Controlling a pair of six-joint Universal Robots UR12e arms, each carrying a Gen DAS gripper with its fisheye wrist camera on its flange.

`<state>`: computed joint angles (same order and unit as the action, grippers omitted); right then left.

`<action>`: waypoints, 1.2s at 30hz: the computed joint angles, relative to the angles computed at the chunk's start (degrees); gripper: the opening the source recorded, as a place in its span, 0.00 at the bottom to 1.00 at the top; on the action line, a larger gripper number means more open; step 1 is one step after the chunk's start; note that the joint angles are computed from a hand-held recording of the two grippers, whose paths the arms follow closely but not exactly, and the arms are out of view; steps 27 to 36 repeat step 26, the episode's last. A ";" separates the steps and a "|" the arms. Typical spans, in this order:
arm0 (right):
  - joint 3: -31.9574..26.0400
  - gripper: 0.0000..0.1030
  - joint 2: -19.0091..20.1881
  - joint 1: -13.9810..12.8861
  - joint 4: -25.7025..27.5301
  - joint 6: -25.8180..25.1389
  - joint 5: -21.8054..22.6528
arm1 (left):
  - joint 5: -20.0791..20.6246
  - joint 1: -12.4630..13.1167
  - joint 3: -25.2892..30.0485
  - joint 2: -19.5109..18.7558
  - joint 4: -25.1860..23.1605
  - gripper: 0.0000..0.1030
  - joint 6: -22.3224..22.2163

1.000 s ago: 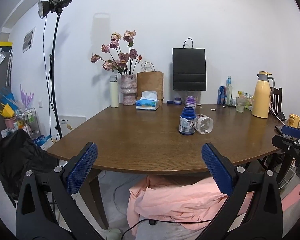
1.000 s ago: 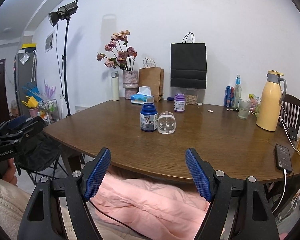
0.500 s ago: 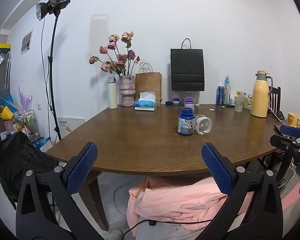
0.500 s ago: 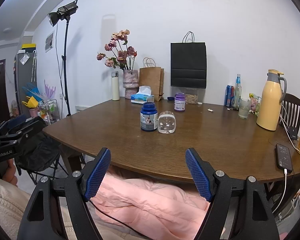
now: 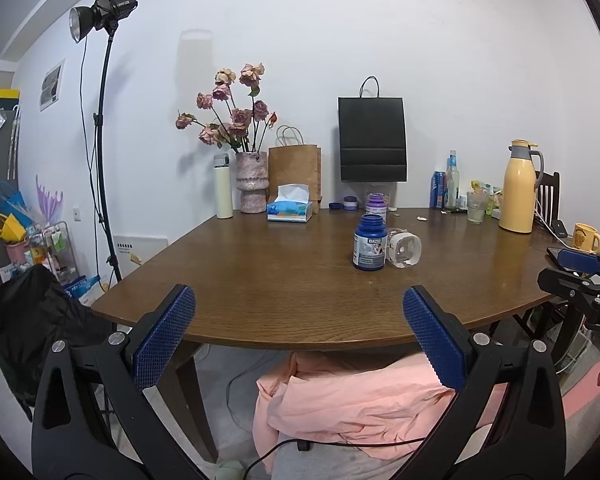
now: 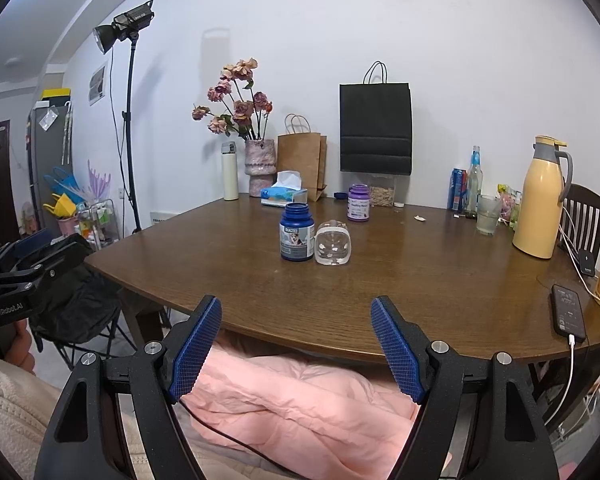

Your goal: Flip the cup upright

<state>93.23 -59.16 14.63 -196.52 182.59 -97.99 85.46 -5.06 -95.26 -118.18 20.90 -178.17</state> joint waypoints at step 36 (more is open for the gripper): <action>0.19 0.80 -0.07 0.13 0.27 0.45 0.05 | -0.25 -0.02 0.63 -0.11 -1.23 1.00 0.71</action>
